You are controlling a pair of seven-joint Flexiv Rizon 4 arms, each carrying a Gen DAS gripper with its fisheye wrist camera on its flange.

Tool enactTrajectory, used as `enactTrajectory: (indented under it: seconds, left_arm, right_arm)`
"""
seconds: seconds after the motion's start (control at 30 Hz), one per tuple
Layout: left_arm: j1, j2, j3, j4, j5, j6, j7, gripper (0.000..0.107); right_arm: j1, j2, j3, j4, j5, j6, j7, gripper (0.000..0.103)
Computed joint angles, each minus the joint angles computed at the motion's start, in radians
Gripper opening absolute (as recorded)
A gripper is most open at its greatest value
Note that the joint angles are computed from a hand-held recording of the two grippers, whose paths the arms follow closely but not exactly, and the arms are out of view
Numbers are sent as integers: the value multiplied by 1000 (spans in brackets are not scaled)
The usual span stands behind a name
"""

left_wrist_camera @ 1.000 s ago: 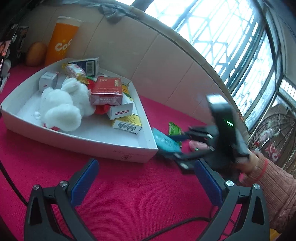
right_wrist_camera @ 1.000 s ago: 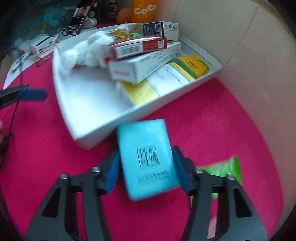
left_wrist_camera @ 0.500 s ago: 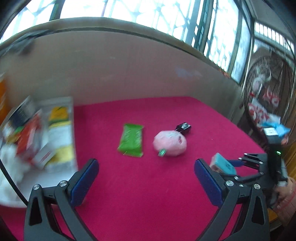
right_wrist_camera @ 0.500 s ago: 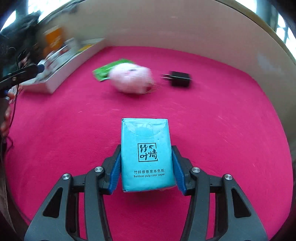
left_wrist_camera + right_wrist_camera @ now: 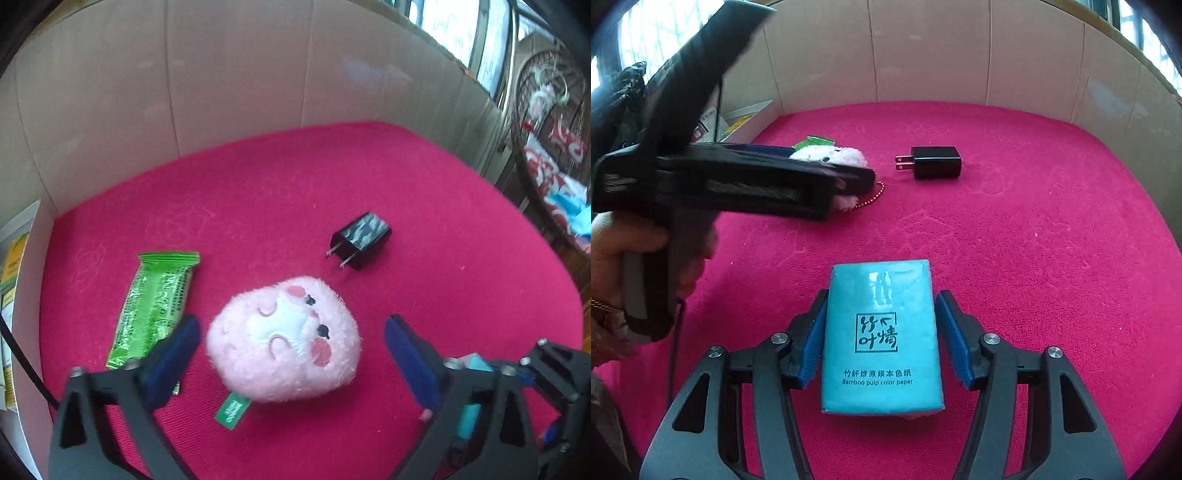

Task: Organize objects
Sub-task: 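Grasp the pink plush with the left gripper while the right lifts the teal pack, then carry the pink plush with the left gripper while the right carries the teal pack to the tray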

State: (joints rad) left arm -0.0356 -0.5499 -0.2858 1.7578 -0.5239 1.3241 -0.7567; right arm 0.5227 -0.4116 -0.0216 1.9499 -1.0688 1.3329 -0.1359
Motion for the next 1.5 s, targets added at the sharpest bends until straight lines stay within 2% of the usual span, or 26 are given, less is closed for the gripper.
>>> enactTrajectory:
  seconds: [0.03,0.07,0.1,0.13,0.27,0.4,0.53,0.67,0.73,0.8,0.93,1.0,1.1,1.27,1.5]
  left_arm:
    - [-20,-1,24,-1,22,7,-10,70]
    - [-41,-4,54,-2,79,25,-42,68]
    - [-43,-1,52,10,70,47,-23,67]
    - [-38,-4,44,13,79,63,-16,64]
    - [22,10,-40,70,79,151,26,61]
    - [170,28,-229,162,54,285,67,61]
    - [342,39,-406,255,87,370,45,61]
    - [562,17,-618,353,183,509,-11,61]
    - [645,1,-685,396,242,568,-50,61]
    - [706,-20,-730,422,297,611,-88,61]
    - [777,-37,-764,458,386,697,-166,61]
    - [820,-41,-779,478,435,721,-199,61]
    - [850,-42,-778,492,497,754,-241,61]
    - [885,-26,-749,516,601,826,-298,61]
    - [927,-4,-717,515,700,835,-395,62]
  right_arm:
    - [1,0,1,0,-1,-4,-1,58]
    - [2,0,5,-3,5,-14,-8,57]
    - [7,0,8,-7,9,-30,-12,52]
    - [12,1,10,-10,11,-52,-17,51]
    - [27,0,27,-24,11,-123,-44,50]
    - [18,2,33,-19,0,-120,-37,50]
    - [14,7,36,-14,-5,-123,-29,50]
    - [14,8,35,-15,-11,-138,-10,50]
    - [14,20,30,-4,-31,-145,31,50]
    - [13,32,7,7,-101,-141,114,50]
    - [-1,71,-8,25,-313,-168,326,50]
    - [-4,90,1,30,-403,-217,419,50]
    - [-10,105,29,27,-487,-298,495,50]
    - [-14,112,87,20,-539,-467,590,50]
    - [-6,73,119,-34,-544,-529,588,50]
